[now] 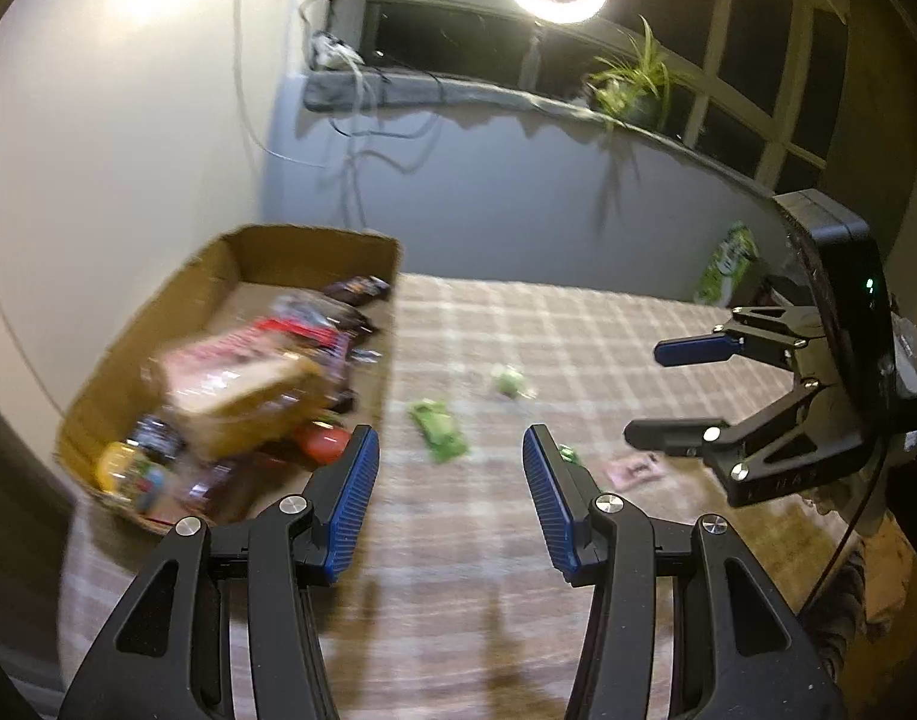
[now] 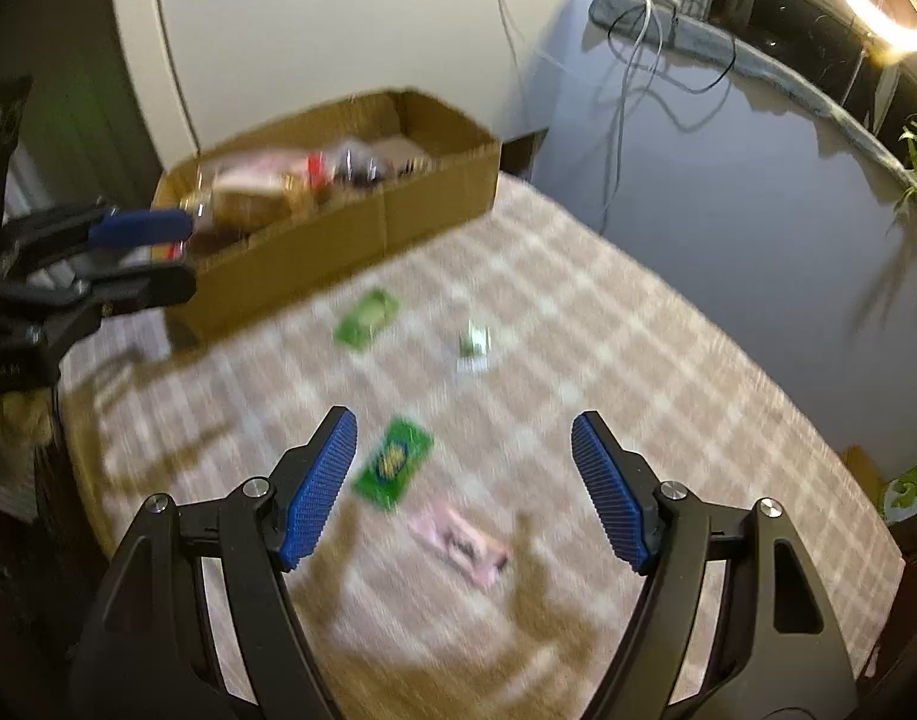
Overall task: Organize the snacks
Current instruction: 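Move both open tools from the box back over the remaining candies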
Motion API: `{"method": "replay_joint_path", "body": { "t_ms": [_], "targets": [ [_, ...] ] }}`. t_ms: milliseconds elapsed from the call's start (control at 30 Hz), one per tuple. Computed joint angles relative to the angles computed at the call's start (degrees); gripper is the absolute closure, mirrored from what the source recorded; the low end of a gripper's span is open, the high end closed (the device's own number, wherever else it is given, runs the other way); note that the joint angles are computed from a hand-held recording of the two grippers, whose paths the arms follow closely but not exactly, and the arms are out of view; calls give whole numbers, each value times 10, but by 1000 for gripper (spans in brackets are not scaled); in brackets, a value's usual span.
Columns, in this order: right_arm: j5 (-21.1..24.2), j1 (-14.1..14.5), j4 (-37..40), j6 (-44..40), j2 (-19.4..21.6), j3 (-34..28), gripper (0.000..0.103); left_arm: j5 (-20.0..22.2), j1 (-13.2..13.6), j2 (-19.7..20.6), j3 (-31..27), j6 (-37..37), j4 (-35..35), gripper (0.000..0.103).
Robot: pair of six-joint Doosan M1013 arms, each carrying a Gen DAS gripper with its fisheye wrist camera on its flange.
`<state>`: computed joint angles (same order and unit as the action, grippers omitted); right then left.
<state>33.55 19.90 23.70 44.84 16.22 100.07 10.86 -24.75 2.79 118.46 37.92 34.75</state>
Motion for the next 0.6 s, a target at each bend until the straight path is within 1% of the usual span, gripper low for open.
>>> {"method": "replay_joint_path", "body": {
  "t_ms": [67,167,200,267,333,367,433,533,600],
  "targets": [
    [12,-5,-7,-9,0,6,26,1,-5,6,-4,50,-50,54],
    [29,-11,-6,-34,1,13,27,6,-7,18,-13,165,-173,56],
    [34,-13,-6,-44,1,15,30,10,-8,24,-18,209,-220,59],
    [47,-16,-5,-66,3,18,35,17,-10,32,-22,247,-264,60],
    [55,-17,-10,-78,7,19,39,27,-10,42,-30,303,-325,64],
    [55,-17,-14,-79,8,20,40,30,-11,46,-33,314,-338,64],
    [54,-18,-19,-86,12,20,45,41,-15,55,-42,330,-354,64],
    [57,-22,-11,-99,19,18,50,52,-21,67,-53,346,-368,64],
    [57,-24,-4,-108,21,17,52,61,-24,74,-61,358,-378,64]
  ]
}}
